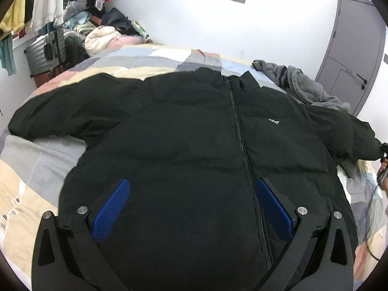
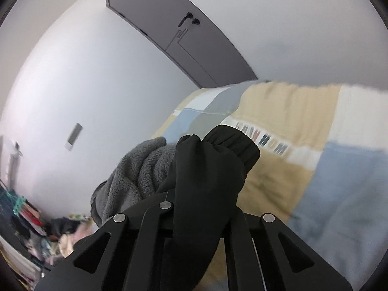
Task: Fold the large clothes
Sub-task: 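Lift the sleeve with the right gripper and fold it across the jacket body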
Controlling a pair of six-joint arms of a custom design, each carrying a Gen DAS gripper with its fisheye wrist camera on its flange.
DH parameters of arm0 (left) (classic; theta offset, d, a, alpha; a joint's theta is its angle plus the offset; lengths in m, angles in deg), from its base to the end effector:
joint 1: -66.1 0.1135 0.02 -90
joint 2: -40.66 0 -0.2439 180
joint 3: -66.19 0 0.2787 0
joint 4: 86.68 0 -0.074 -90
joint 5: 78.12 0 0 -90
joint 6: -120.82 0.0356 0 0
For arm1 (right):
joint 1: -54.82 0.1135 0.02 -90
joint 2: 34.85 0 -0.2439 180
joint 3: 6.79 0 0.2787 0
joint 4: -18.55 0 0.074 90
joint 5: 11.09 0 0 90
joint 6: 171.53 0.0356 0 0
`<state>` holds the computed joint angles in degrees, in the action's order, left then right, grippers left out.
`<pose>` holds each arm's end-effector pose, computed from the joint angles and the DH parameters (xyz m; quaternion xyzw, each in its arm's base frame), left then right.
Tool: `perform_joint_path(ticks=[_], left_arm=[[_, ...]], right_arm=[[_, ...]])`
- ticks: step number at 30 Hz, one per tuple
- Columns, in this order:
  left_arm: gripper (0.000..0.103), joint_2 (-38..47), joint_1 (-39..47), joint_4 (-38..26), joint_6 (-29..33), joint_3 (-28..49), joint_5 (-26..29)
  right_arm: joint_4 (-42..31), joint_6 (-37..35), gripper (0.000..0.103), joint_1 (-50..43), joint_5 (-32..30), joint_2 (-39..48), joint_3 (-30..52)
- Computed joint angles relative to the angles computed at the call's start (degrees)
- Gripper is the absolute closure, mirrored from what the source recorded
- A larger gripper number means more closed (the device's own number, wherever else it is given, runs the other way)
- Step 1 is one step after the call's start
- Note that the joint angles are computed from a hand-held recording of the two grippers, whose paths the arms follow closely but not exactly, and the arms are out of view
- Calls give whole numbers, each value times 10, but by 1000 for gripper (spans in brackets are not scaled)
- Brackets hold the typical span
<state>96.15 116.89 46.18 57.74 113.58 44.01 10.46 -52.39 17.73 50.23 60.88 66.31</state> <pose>0.1519 0.1563 0.1896 -0.1088 0.9143 -0.0256 0.3892 0.3230 -0.2228 0.1952 0.3574 0.7722 0.1815 0.4929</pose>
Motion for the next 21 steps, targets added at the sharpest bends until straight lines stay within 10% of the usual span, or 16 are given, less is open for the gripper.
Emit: perform_joint_path(ticks=[9, 21], left_arm=[[0, -7, 81, -65, 86, 26, 65], [0, 42, 188, -121, 179, 99, 158]], right_arm=[[-148, -42, 101, 35, 35, -182, 42], [-328, -98, 99, 332, 250, -284, 224]])
